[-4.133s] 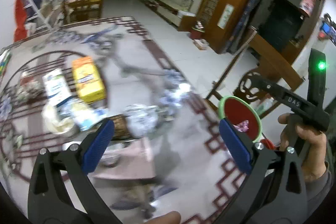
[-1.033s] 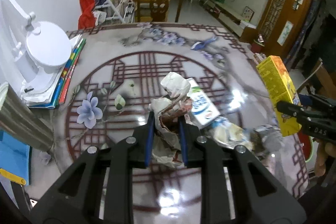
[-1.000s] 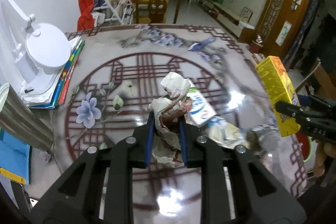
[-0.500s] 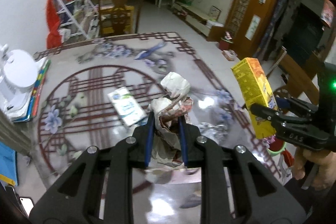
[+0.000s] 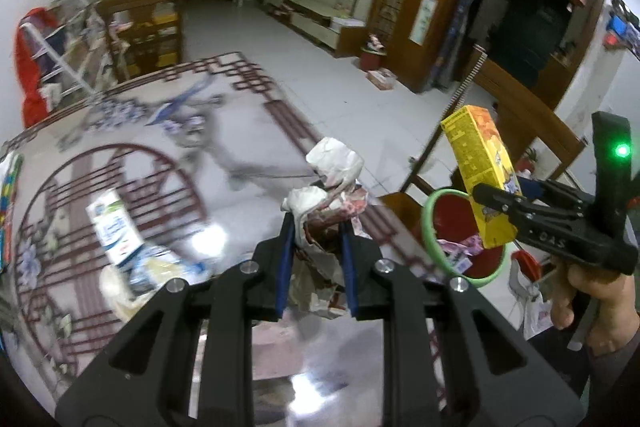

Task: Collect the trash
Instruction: 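Carry both items over the red bin and open both tools to drop them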

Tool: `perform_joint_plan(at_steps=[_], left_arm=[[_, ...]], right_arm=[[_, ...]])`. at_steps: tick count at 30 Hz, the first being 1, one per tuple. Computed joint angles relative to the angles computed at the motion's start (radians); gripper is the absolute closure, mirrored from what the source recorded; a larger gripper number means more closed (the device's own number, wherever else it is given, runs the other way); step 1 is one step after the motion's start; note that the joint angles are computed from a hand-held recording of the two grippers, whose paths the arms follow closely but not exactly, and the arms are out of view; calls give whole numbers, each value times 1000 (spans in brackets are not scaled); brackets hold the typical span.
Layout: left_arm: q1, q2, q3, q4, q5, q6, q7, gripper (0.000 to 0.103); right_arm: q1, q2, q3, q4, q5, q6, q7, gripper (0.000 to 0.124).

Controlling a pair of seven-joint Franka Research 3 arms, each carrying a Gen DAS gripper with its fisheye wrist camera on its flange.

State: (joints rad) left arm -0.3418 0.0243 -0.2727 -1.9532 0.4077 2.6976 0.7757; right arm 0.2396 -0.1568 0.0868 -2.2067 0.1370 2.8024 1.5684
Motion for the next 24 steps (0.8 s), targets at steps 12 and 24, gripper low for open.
perform_joint_plan(at_steps=[12,24], left_arm=[[-130,343,-37,396,-60,-56,163,82],[-268,674,-37,813,-171,-172,321,81]], right_arm=[[-110,-57,-71,-68,13,-4,-22,68],[-183,-48,-133,-111,95,-9,-113,68]])
